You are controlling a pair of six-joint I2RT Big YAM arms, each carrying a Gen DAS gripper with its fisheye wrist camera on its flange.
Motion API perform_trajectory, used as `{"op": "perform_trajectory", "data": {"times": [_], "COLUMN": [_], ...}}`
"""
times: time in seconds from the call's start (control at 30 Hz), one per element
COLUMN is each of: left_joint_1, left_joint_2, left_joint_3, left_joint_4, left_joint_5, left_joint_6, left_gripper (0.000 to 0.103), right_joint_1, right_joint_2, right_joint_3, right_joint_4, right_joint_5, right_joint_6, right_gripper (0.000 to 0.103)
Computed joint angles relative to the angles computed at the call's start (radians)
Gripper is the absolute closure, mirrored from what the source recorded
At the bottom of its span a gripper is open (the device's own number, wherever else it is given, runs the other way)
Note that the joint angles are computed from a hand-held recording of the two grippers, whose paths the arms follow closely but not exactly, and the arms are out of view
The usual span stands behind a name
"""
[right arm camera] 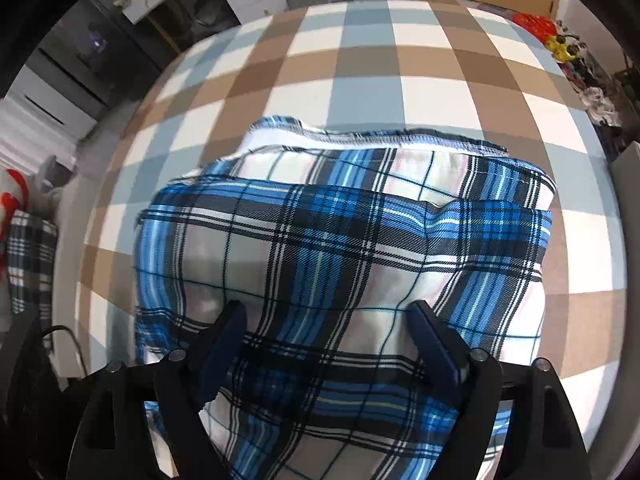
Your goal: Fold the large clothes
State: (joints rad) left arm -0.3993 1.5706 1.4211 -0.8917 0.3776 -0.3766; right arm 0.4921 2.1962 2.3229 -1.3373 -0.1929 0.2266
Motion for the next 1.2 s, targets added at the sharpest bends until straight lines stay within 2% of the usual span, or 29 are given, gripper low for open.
{"op": "perform_trajectory", "data": {"times": [0.07,0.13,0.2,0.23,0.27,0.33,0.37,0.47,0.53,0.67,0.77,0.87,0.93,0.97,1.07,1.2], "left_joint_1": [0.021,0.043,0.06,0.068,0.076,0.092,0.109,0.141,0.156,0.186,0.191,0.183,0.169,0.165,0.141,0.133], "left_joint_2": [0.005,0.012,-0.003,-0.012,-0.014,0.005,0.023,0.05,0.057,0.09,0.104,0.104,0.12,0.119,0.142,0.134], "left_joint_3": [0.026,0.061,0.079,0.085,0.088,0.092,0.099,0.086,0.089,0.095,0.097,0.114,0.134,0.13,0.167,0.16], "left_joint_4": [-0.039,-0.053,-0.097,-0.112,-0.125,-0.146,-0.166,-0.152,-0.154,-0.127,-0.104,-0.128,-0.111,-0.096,-0.092,-0.093], "left_joint_5": [0.053,0.071,0.033,-0.006,-0.043,-0.054,-0.032,0.028,0.064,0.212,0.273,0.263,0.263,0.265,0.245,0.227], "left_joint_6": [-0.023,-0.048,-0.004,0.037,0.067,0.07,0.057,0.03,0.038,0.007,-0.029,-0.02,-0.045,-0.053,-0.051,-0.014], "left_gripper": [0.026,0.026,0.026,0.024,0.018,0.018,0.018,0.018,0.018,0.018,0.015,0.013,0.006,0.002,0.002,0.002], "right_joint_1": [-0.018,-0.063,-0.102,-0.115,-0.127,-0.148,-0.155,-0.175,-0.166,-0.148,-0.143,-0.141,-0.144,-0.144,-0.151,-0.163], "right_joint_2": [-0.074,-0.21,-0.297,-0.324,-0.347,-0.373,-0.378,-0.382,-0.378,-0.357,-0.333,-0.3,-0.282,-0.278,-0.263,-0.274], "right_joint_3": [-0.112,-0.311,-0.436,-0.473,-0.505,-0.547,-0.56,-0.608,-0.628,-0.624,-0.587,-0.534,-0.505,-0.506,-0.489,-0.52], "right_joint_4": [0.091,0.261,0.348,0.366,0.374,0.357,0.354,0.347,0.355,0.335,0.297,0.245,0.227,0.233,0.241,0.295], "right_joint_5": [-0.063,-0.174,-0.214,-0.22,-0.211,-0.191,-0.196,-0.252,-0.255,-0.278,-0.276,-0.269,-0.286,-0.288,-0.319,-0.388], "right_joint_6": [-0.011,0.046,0.092,0.097,0.095,0.083,0.086,0.099,0.09,0.064,0.025,0.0,-0.01,-0.01,-0.005,0.019], "right_gripper": [0.019,0.018,0.008,0.003,0.003,0.003,0.003,0.003,0.003,0.003,0.003,0.003,0.001,0.0,0.0,0.0]}}
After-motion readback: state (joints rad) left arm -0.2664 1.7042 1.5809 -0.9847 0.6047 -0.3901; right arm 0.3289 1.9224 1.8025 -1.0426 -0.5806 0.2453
